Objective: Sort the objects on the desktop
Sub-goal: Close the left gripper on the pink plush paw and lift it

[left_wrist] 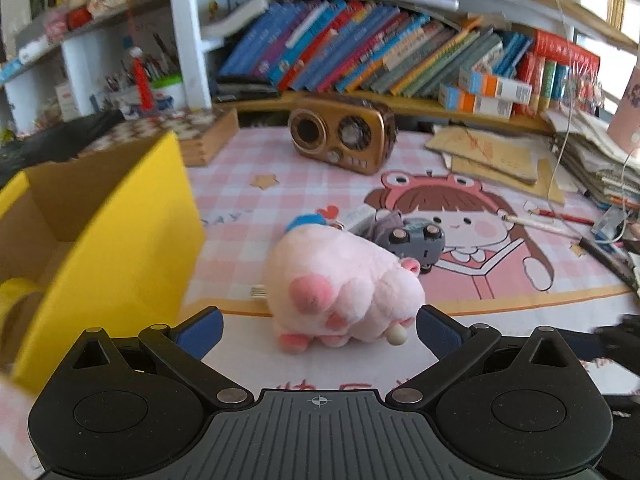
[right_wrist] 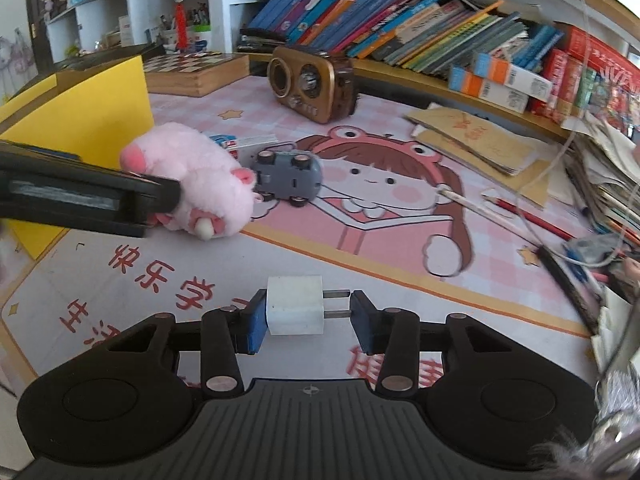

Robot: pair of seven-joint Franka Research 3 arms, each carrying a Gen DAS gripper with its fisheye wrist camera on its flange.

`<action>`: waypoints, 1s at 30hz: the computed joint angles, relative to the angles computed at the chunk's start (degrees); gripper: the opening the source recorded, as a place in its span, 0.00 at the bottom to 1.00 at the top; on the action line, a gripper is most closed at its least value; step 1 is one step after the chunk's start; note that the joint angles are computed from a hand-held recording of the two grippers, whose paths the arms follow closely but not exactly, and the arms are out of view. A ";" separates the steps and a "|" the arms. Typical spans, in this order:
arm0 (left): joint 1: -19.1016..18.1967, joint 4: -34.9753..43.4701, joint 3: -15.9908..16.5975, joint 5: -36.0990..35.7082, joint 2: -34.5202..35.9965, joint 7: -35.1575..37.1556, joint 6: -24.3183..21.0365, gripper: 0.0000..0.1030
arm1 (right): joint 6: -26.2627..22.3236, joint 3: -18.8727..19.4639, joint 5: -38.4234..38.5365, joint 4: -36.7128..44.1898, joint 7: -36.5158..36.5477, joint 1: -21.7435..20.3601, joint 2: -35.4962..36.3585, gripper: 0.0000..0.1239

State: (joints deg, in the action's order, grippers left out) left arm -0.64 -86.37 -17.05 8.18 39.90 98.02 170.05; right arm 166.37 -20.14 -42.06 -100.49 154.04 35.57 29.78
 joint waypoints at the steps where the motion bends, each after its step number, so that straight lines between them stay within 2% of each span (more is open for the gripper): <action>1: -0.24 1.79 -0.13 0.06 1.26 0.33 -1.39 1.00 | 0.05 -0.28 -0.04 -0.61 0.63 0.28 -0.58 0.33; 3: -1.63 5.42 0.83 0.33 3.79 0.20 -3.78 1.00 | 0.30 -0.68 -0.43 -1.71 2.04 0.69 -1.60 0.33; 8: -2.84 11.99 0.85 -0.42 8.62 2.13 -8.46 0.99 | -0.11 -0.88 -3.42 -3.42 4.90 1.32 -3.35 0.33; 10: -3.39 13.00 1.45 -0.44 9.36 2.47 -9.30 0.93 | -0.82 -0.08 -4.46 -3.85 5.23 0.80 -3.90 0.33; 11: -2.62 12.38 0.50 -1.24 9.30 3.14 -8.26 0.87 | -1.10 0.17 -5.20 -4.22 5.81 0.67 -4.26 0.33; 14: -2.94 11.12 1.13 -1.22 8.43 3.03 -7.15 0.77 | -1.93 1.36 -6.93 -4.46 7.47 -0.27 -4.78 0.33; 16: -2.94 8.96 1.61 -0.89 7.05 2.97 -5.72 0.56 | -2.40 2.12 -8.01 -4.43 8.66 -0.88 -5.00 0.33; 17: -3.04 8.12 2.09 -0.11 6.31 1.79 -5.54 0.28 | -2.48 2.46 -8.59 -4.48 9.27 -1.17 -5.13 0.33; 18: -1.71 7.15 0.58 -1.43 5.73 3.15 -5.64 0.21 | -2.55 2.85 -9.05 -4.46 9.76 -1.51 -5.24 0.33; 19: -0.65 6.43 -0.57 -2.08 5.33 3.87 -5.37 0.18 | -2.55 3.28 -9.37 -4.46 10.17 -1.87 -5.30 0.33; 22: 0.89 3.79 -1.89 -2.58 3.48 6.02 -5.27 0.20 | -2.58 4.85 -8.99 -4.36 9.97 -3.15 -5.31 0.33; 25: 1.53 1.76 -2.22 -3.49 2.12 6.88 -4.71 0.29 | -2.02 5.48 -8.91 -4.33 9.87 -3.60 -5.22 0.33; 26: 1.61 0.69 -2.10 -3.54 1.54 6.96 -3.46 0.38 | -1.96 5.62 -8.75 -4.31 9.71 -3.69 -5.21 0.33; 27: 2.10 -0.32 -2.54 -3.61 1.14 7.53 -1.87 0.58 | -1.90 5.74 -8.58 -4.31 9.54 -3.76 -5.19 0.33; 29: 2.34 -2.11 -2.61 -3.03 0.55 7.81 2.29 0.83 | -1.70 5.75 -8.45 -4.45 9.32 -3.75 -5.30 0.33; 30: 2.37 -2.35 -2.59 -2.49 0.56 7.75 3.67 0.88 | -1.66 5.63 -8.56 -4.57 9.37 -3.64 -5.40 0.33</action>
